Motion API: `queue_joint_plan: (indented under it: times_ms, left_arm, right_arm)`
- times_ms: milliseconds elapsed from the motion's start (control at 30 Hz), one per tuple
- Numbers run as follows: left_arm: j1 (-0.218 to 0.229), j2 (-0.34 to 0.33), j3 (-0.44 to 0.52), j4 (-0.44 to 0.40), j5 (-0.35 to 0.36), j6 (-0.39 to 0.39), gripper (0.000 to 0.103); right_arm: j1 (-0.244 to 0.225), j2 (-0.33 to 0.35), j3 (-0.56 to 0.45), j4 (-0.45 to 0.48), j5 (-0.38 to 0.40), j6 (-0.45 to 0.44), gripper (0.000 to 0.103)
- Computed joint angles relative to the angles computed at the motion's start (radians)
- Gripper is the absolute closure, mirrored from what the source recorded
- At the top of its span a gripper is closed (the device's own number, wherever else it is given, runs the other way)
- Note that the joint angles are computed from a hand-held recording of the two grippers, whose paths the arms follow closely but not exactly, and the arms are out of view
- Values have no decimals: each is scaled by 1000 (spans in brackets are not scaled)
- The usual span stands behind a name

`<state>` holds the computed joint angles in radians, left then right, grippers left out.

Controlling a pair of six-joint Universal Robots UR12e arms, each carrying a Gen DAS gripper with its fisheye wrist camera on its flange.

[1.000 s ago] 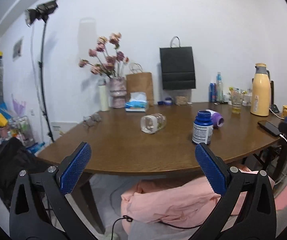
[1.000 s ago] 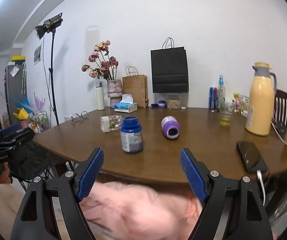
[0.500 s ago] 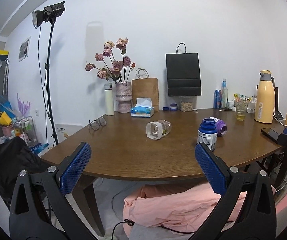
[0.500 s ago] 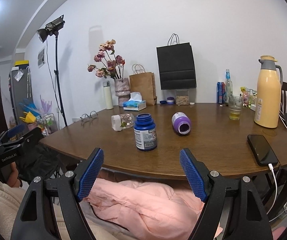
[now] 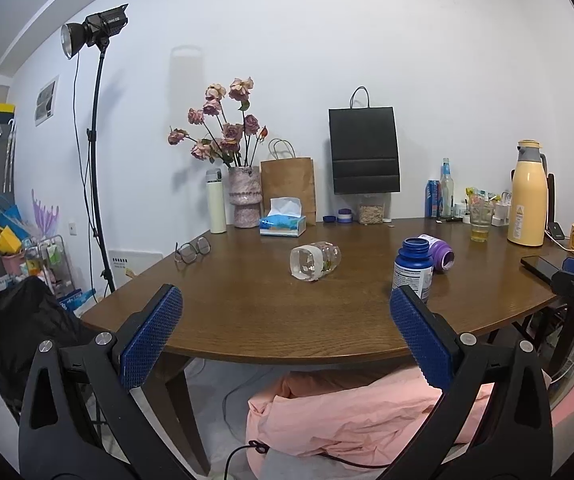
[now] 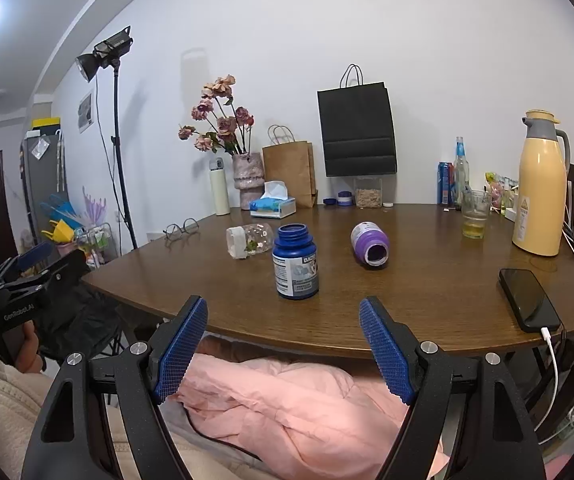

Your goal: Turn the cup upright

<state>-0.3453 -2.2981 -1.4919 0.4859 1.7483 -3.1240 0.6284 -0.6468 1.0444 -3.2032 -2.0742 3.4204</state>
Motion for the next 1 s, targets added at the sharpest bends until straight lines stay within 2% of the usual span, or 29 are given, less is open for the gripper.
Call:
queue_joint_plan:
  times_ms: [1000]
  left_arm:
    - [7,4,-8,4,-11,4,0]
  right_arm:
    - [-2,4,-1,-2,14,6,20]
